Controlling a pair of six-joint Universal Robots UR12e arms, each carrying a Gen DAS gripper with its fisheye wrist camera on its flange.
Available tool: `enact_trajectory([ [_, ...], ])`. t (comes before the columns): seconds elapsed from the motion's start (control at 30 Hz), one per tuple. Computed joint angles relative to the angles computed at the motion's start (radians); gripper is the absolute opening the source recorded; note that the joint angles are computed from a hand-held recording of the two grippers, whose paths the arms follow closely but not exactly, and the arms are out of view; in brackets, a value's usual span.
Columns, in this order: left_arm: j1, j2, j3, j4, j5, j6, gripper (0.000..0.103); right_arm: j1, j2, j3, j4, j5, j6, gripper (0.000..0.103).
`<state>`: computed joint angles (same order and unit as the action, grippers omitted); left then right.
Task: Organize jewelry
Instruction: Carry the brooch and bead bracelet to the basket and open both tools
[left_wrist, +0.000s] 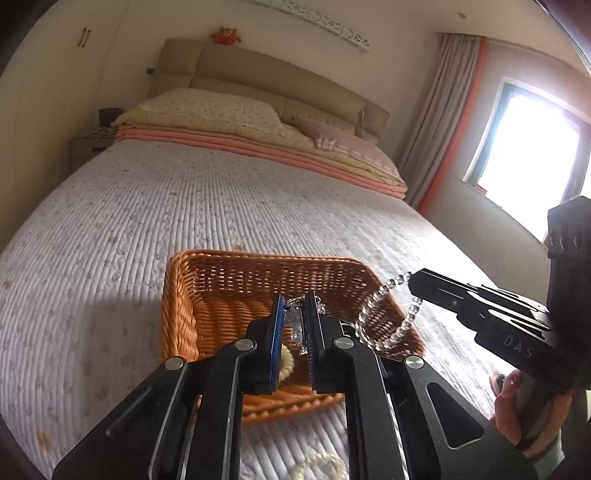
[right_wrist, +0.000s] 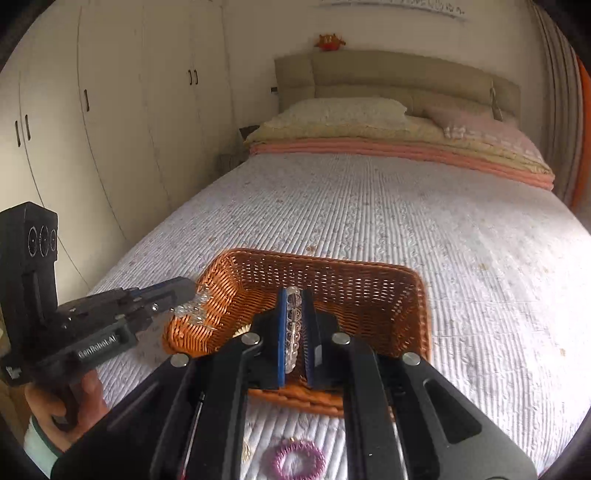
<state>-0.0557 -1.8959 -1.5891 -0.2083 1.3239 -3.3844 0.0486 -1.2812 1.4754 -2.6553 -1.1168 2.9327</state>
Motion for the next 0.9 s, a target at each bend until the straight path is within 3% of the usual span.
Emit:
enact_trajectory([
  [0.27, -0.019, -0.065, 0.046, -0.078, 0.104, 0.055, 0.010, 0.028, 0.121, -0.139, 0.161, -0.056, 0.024, 0.006],
  [0.37, -0.022, -0.075, 0.050, -0.097, 0.128, 0.072, 0.010, 0.020, 0.152, -0.173, 0.234, -0.035, 0.047, 0.006],
  [0.57, -0.027, -0.079, 0.049, -0.100, 0.144, 0.091, 0.011, 0.012, 0.163, -0.173, 0.234, -0.036, 0.069, 0.007],
  [0.6, -0.027, -0.076, 0.045, -0.092, 0.143, 0.090, 0.014, 0.011, 0.161, -0.169, 0.232, -0.034, 0.066, 0.007],
  [0.67, -0.025, -0.068, 0.035, -0.076, 0.131, 0.079, 0.040, 0.011, 0.153, -0.158, 0.224, -0.037, 0.063, 0.009],
  [0.8, -0.022, -0.036, 0.000, -0.020, 0.108, 0.072, 0.044, -0.003, 0.117, -0.112, 0.170, -0.022, 0.072, 0.039],
  [0.9, -0.024, 0.005, -0.041, 0.028, 0.103, 0.062, 0.048, -0.011, 0.069, -0.058, 0.113, -0.030, 0.056, 0.040],
])
